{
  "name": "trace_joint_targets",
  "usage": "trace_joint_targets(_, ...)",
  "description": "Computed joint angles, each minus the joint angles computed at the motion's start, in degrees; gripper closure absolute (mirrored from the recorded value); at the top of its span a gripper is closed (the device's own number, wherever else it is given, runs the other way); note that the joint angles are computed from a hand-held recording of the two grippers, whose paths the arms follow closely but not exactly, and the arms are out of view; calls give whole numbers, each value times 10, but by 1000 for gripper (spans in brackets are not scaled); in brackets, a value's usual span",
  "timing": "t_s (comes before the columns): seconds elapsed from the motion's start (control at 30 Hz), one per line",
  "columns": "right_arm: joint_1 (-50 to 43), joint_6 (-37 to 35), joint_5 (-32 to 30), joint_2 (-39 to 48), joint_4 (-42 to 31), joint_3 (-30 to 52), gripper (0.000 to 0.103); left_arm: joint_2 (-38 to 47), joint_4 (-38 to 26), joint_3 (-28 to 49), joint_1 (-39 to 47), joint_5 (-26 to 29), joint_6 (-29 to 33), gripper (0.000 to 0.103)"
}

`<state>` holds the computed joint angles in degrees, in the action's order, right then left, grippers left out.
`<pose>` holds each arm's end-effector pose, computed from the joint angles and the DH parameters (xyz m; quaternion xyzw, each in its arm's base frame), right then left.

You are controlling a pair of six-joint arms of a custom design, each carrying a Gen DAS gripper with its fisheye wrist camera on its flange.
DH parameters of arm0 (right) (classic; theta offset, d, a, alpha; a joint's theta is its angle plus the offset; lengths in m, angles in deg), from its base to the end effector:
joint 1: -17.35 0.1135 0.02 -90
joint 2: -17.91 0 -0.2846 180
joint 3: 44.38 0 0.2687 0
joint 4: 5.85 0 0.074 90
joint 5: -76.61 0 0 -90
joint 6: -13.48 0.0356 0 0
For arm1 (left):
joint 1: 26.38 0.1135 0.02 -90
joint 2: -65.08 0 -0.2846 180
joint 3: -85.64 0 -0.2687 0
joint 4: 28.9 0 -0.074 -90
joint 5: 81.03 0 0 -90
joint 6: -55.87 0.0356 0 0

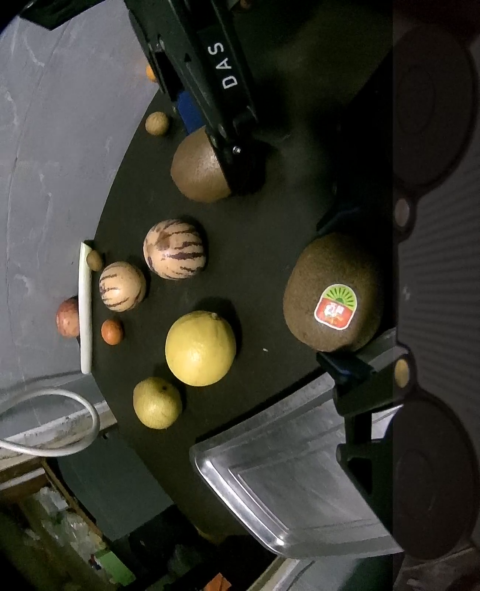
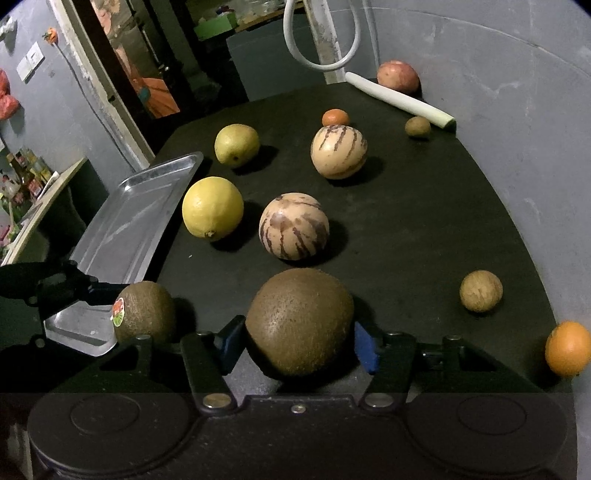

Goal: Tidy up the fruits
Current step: 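Grasp the labeled kiwi with the left tool while the right tool grasps the large brown kiwi, then carry both kiwis into the metal tray and open both tools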

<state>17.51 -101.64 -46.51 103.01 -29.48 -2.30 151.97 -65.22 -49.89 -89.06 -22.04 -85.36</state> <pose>0.2332 0.0201 0.1184 -0.2617 0.9033 0.2306 0.2497 0.1188 -0.1900 0.1139 0.0696 0.9568 0.0658 0.2745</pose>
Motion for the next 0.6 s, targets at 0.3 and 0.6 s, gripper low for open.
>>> trace_joint_targets(0.3,-31,18,-32,-41,-3,-29,42,-55,-20,-20,-21,-12,-98,33)
trace_joint_targets(0.6,34,129,-32,-132,31,-78,42,-240,-86,-78,7,-33,-140,33)
